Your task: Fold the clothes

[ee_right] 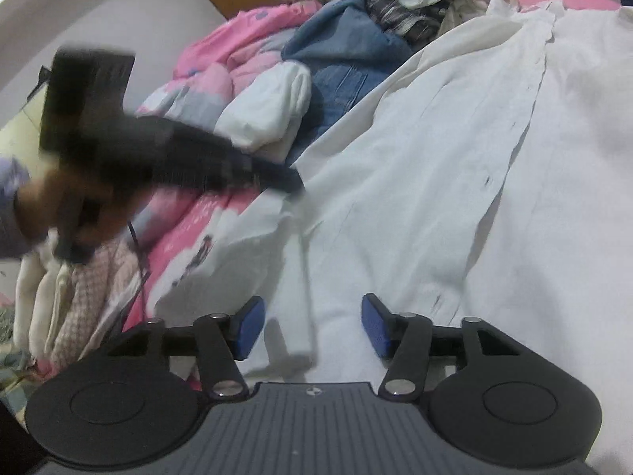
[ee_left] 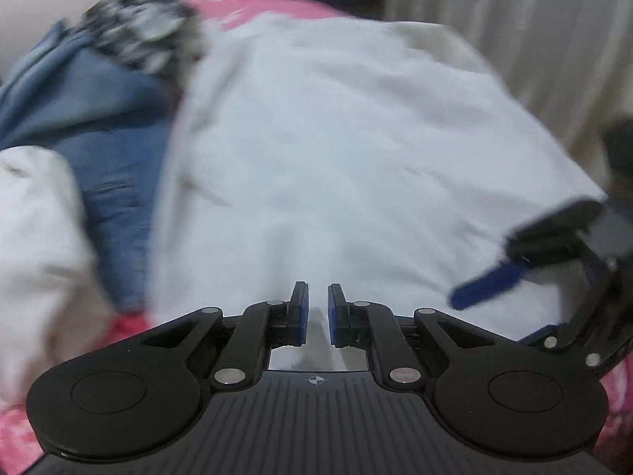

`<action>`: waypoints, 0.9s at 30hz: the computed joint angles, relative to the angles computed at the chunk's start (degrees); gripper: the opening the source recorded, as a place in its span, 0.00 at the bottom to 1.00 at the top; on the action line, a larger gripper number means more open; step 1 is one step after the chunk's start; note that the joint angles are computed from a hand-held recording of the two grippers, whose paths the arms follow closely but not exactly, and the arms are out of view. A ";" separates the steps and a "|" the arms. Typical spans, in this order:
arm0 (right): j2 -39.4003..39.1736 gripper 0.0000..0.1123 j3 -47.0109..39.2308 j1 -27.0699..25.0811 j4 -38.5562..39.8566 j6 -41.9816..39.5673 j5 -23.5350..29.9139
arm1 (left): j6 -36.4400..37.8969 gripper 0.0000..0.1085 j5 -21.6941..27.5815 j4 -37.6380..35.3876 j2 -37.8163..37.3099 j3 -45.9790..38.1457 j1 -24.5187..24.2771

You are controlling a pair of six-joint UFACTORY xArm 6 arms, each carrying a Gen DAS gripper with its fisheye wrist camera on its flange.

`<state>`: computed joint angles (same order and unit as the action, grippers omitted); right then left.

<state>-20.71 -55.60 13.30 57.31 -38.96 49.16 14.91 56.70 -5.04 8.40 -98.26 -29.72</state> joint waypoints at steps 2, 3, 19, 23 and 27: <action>-1.90 0.63 0.65 0.33 -2.79 0.54 2.01 | 0.75 0.09 -4.02 -2.32 -2.31 5.46 -0.93; -3.03 0.63 1.14 0.93 -4.81 0.32 3.03 | 1.75 0.09 -4.76 -4.51 -2.79 6.84 -1.11; -9.16 0.55 2.69 2.87 -29.95 21.31 -1.32 | -4.73 0.10 9.87 6.41 -10.77 8.80 2.30; -9.06 0.59 2.43 5.32 -33.61 23.37 -4.48 | -0.28 0.11 -1.58 -9.09 -9.46 9.81 2.21; -5.66 0.59 2.27 7.82 -39.10 26.14 -9.49 | 5.48 0.16 -1.35 -14.36 -2.67 6.89 0.51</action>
<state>-26.37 -53.33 21.12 18.21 -12.83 39.68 20.39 55.36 -19.40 5.73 -91.37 -29.21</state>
